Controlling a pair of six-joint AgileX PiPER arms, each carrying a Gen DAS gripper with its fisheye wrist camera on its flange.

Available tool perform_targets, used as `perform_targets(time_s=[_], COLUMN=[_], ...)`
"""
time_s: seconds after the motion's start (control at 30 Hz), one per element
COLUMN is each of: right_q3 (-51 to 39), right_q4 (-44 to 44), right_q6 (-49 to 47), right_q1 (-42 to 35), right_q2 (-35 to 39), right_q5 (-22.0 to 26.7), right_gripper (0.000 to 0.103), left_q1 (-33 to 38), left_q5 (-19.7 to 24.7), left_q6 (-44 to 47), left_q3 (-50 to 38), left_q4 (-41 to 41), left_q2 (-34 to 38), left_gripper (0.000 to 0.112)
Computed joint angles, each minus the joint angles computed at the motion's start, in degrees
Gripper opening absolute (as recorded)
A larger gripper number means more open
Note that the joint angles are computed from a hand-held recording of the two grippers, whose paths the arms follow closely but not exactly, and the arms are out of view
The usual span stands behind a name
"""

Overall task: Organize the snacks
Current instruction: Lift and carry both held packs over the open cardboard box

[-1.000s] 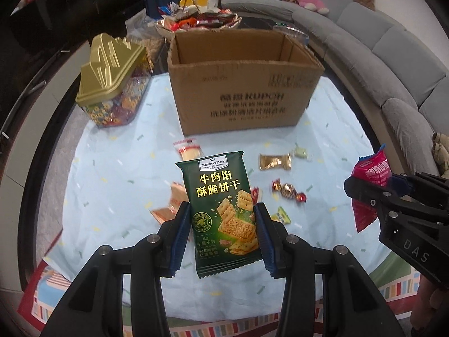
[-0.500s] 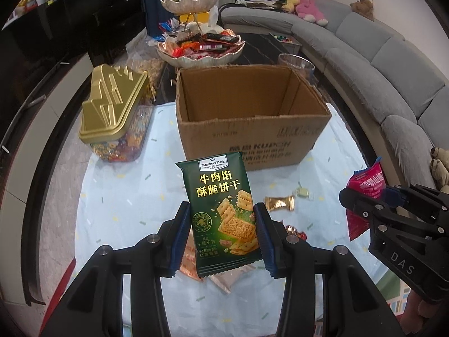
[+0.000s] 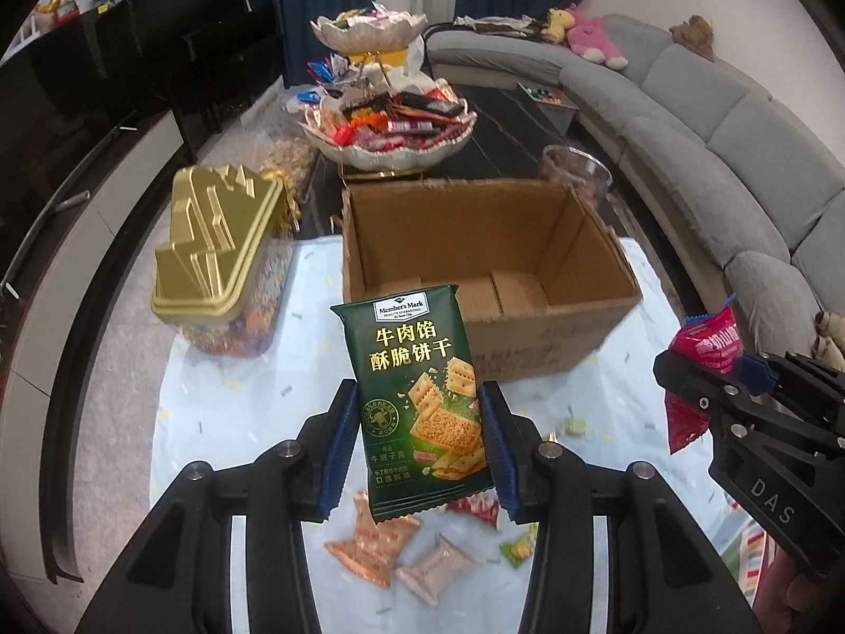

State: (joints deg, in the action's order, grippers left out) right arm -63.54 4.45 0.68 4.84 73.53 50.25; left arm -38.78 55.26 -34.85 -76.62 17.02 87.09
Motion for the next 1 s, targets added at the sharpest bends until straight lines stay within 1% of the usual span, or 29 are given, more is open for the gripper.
perform_targets(time_s=[0.13,0.5,0.63,0.77,1.0], right_q3=[-3.85,-13.47,-16.67,-18.89,-21.87], right_q4=[-1.12,-2.42,-3.07,-2.48,-1.95], right_q6=[1.14,1.54,1.25,0.60,-0.32], right_q1=[0.75,0.98,1.18,0.38,0.10], right_q2=[2.85,11.09,13.96,16.75,21.17], right_q5=[-0.07,-0.20,-0.26,-0.49,-0.85], right_gripper=[0.030,0.030,0.030,0.030,0.030], left_q1=[1.74,7.31,8.25,9.40,10.85], left_q5=[0.40,0.84,0.34,0.92,0.53], left_q6=[2.21,9.93,11.08,12.79,15.28], left_q3=[-4.21,-14.28,-16.94,-20.49,-22.88], left_q4=[-0.34,-5.80,-6.85,-8.24,-10.22], left_q2=[2.61,10.63,13.30,16.48,19.02], left_gripper=[0.045,0.045,0.045,0.045,0.045])
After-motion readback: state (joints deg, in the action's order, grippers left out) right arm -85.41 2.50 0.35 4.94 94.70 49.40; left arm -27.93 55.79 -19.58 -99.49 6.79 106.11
